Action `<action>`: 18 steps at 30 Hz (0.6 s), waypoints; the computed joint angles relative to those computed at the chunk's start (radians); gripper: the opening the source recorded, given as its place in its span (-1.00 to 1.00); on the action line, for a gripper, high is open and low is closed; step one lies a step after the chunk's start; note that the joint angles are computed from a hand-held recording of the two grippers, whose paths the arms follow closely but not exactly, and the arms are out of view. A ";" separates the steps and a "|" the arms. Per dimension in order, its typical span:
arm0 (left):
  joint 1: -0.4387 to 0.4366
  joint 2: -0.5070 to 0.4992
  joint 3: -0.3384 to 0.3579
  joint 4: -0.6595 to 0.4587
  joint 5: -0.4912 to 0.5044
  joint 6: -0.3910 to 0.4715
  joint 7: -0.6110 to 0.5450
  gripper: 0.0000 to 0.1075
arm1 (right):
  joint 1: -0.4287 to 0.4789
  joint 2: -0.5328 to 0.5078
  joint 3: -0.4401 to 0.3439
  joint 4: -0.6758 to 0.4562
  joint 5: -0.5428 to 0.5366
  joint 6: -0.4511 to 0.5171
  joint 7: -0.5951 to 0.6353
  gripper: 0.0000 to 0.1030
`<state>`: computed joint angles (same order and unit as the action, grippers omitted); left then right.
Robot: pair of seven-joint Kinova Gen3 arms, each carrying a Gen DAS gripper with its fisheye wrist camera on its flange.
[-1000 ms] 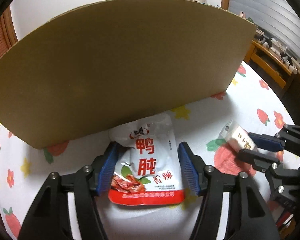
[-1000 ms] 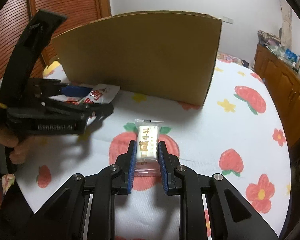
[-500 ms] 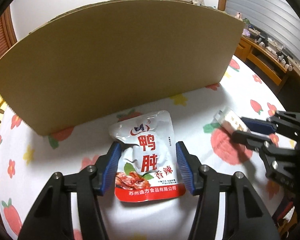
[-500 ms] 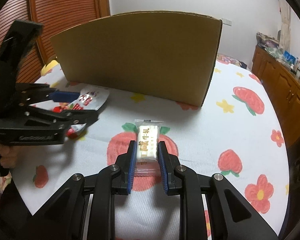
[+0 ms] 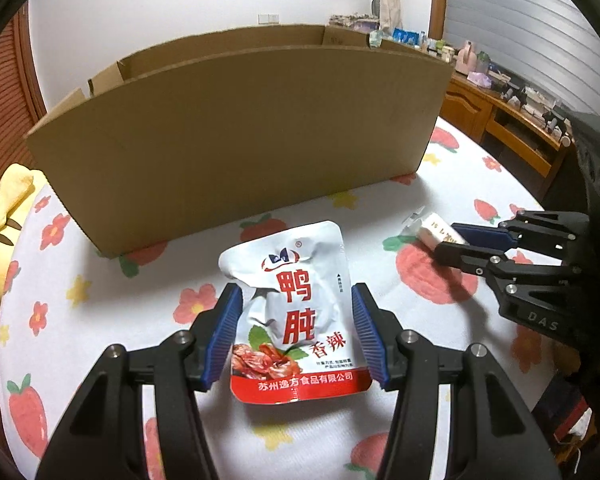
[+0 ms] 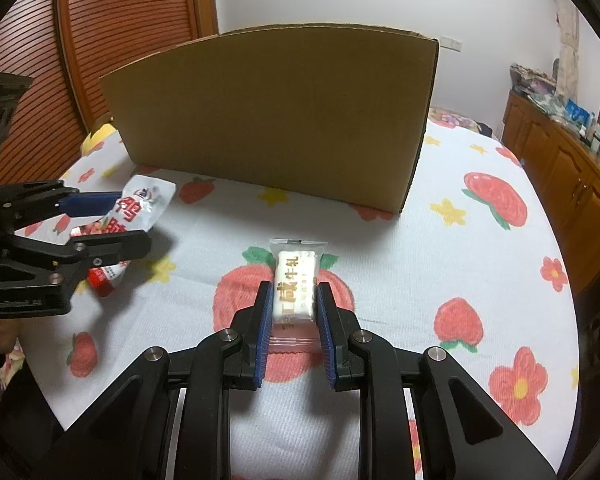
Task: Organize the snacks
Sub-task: 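Lift the red-white pouch with the left gripper while the right gripper lifts the candy bar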
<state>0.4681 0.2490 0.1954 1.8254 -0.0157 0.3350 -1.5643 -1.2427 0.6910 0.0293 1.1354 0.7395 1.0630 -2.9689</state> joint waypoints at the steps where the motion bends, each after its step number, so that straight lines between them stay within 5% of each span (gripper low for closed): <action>1: -0.019 -0.011 0.014 0.012 0.014 -0.005 -0.016 0.02 | -0.002 0.000 0.001 0.002 0.002 0.000 -0.004 -0.62; 3: -0.080 -0.026 0.063 0.029 0.081 -0.009 -0.079 0.02 | -0.008 -0.002 0.006 0.008 0.011 -0.001 -0.017 -0.62; 18: -0.137 -0.147 0.085 0.077 0.269 -0.056 -0.263 0.02 | -0.045 -0.013 0.011 0.052 0.107 0.007 -0.135 -0.62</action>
<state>0.3306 0.1015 0.2800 1.9025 0.2534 0.2792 -1.8270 -1.2877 0.6777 0.0405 1.1870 0.8470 1.0697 -3.1034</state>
